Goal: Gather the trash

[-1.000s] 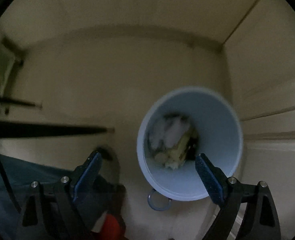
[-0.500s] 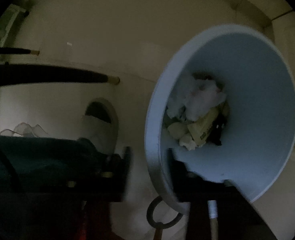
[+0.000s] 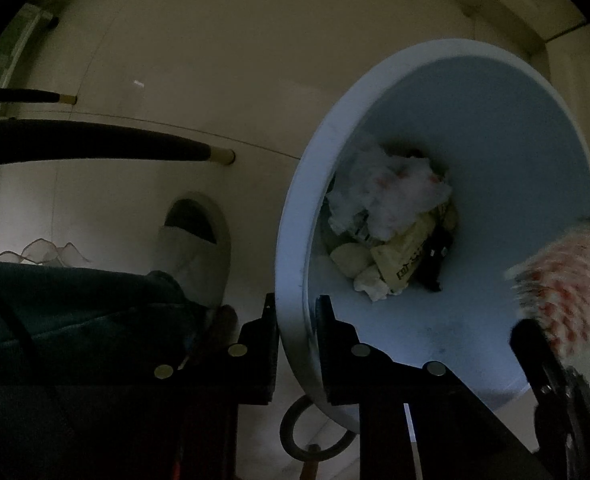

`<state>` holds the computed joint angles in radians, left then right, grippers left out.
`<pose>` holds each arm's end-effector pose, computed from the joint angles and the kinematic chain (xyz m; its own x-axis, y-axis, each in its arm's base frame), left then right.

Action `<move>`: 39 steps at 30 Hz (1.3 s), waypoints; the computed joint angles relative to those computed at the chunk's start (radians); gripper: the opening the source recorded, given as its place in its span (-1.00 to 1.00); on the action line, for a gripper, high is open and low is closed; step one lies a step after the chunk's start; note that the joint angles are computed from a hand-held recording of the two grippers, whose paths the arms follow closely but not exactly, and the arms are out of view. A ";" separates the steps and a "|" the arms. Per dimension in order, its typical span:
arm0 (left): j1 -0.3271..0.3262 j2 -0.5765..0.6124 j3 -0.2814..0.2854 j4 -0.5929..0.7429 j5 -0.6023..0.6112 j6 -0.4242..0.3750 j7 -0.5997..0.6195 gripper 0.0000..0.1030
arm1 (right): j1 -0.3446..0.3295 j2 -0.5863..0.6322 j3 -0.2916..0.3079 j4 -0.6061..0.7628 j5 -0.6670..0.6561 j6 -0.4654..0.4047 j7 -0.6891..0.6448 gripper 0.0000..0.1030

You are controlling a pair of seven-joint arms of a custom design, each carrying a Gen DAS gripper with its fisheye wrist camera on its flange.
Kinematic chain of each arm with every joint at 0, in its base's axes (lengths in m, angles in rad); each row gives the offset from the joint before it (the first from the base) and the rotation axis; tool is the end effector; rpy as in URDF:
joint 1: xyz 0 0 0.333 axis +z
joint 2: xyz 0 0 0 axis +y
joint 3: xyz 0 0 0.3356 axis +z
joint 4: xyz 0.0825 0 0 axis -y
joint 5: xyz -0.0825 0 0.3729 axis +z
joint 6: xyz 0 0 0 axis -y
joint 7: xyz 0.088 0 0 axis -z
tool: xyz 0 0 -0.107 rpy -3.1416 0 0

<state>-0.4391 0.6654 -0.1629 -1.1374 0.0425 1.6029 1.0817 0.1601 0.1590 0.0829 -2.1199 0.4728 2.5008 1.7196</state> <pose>0.6130 -0.3750 0.4221 -0.0973 -0.9945 -0.0379 -0.9766 0.0881 0.1964 0.5644 0.1355 0.3861 -0.2195 -0.9003 -0.3758 -0.9574 0.2728 -0.0943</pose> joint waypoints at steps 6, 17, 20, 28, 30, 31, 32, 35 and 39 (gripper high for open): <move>0.006 0.000 -0.003 -0.009 -0.018 -0.003 -0.007 -0.74 | -0.007 0.031 -0.003 0.029 -0.020 -0.045 0.056 -0.24; 0.011 -0.021 -0.003 -0.037 -0.025 0.017 -0.008 0.68 | 0.023 -0.051 -0.037 -0.018 -0.231 -0.086 0.305 1.00; -0.009 -0.011 0.000 -0.006 0.010 0.034 -0.003 0.83 | 0.025 -0.074 -0.041 -0.021 -0.264 -0.105 0.353 1.00; 0.034 -0.139 -0.050 -0.155 -0.084 0.262 0.088 0.83 | 0.033 -0.148 -0.055 0.035 -0.467 -0.227 0.558 1.00; 0.040 -0.183 -0.061 -0.186 -0.103 0.313 0.131 0.83 | 0.031 -0.173 -0.057 0.050 -0.494 -0.243 0.585 1.00; 0.045 -0.216 -0.066 -0.218 -0.110 0.349 0.158 0.83 | 0.030 -0.186 -0.058 0.063 -0.509 -0.259 0.599 1.00; 0.051 -0.248 -0.069 -0.245 -0.119 0.379 0.182 0.83 | 0.029 -0.200 -0.057 0.080 -0.532 -0.281 0.619 1.00; 0.065 -0.332 -0.074 -0.312 -0.141 0.454 0.223 0.83 | 0.029 -0.235 -0.054 0.133 -0.580 -0.332 0.650 1.00; 0.089 -0.438 -0.079 -0.380 -0.182 0.524 0.256 0.83 | 0.034 -0.275 -0.043 0.217 -0.638 -0.409 0.686 1.00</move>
